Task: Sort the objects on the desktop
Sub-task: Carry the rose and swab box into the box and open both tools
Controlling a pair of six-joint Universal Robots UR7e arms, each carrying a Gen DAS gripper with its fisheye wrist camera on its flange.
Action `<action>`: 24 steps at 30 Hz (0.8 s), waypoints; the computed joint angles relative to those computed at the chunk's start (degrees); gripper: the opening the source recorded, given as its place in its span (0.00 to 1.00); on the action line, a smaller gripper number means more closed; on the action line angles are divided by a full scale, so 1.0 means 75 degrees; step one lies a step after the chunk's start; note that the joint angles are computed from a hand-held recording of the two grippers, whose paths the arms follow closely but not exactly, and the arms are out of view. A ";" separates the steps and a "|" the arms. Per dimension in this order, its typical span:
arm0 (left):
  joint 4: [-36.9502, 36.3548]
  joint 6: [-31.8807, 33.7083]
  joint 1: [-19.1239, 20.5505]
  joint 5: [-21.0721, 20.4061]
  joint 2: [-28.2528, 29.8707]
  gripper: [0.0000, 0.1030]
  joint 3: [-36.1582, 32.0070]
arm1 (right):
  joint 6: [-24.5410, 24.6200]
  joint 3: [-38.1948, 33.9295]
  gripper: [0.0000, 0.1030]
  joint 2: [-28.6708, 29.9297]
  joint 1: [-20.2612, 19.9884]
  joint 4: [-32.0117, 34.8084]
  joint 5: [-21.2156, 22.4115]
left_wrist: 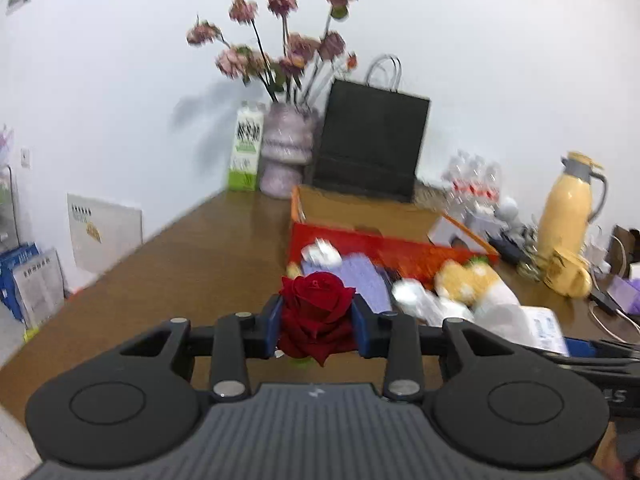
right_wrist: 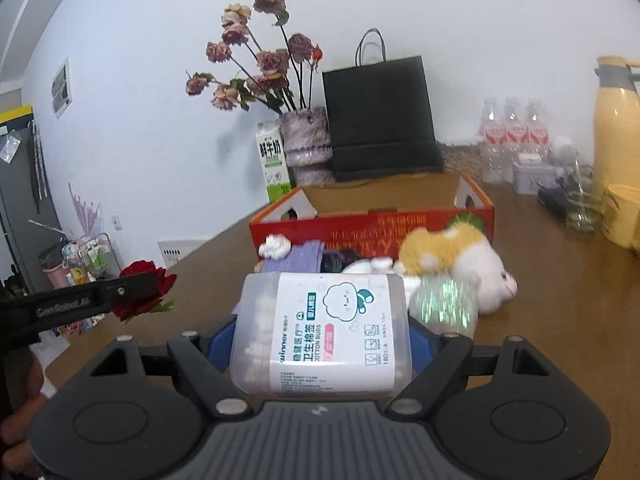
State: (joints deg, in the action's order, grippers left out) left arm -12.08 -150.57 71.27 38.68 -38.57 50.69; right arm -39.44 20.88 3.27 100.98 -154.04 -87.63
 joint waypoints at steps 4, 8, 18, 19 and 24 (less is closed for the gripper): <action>-0.0153 -0.0032 -0.0191 -0.0072 -0.0244 0.35 0.0671 | 0.0021 0.1628 0.79 -0.0830 -0.0030 -0.0879 0.0113; -0.0889 0.0068 -0.0384 -0.0233 -0.0483 0.35 0.1432 | -0.0058 0.2927 0.79 -0.1525 -0.0058 -0.1844 0.0115; -0.0812 0.0036 -0.0590 -0.0094 -0.0406 0.34 0.1635 | 0.0341 0.4281 0.79 -0.2301 -0.0257 -0.2815 -0.0375; -0.0838 0.0096 -0.0590 -0.0092 -0.0399 0.34 0.1630 | 0.0367 0.4209 0.79 -0.2278 -0.0267 -0.2784 -0.0351; -0.0512 0.0388 -0.0454 -0.0186 -0.0166 0.35 0.0919 | 0.0476 0.2992 0.79 -0.1817 -0.0261 -0.1855 -0.0182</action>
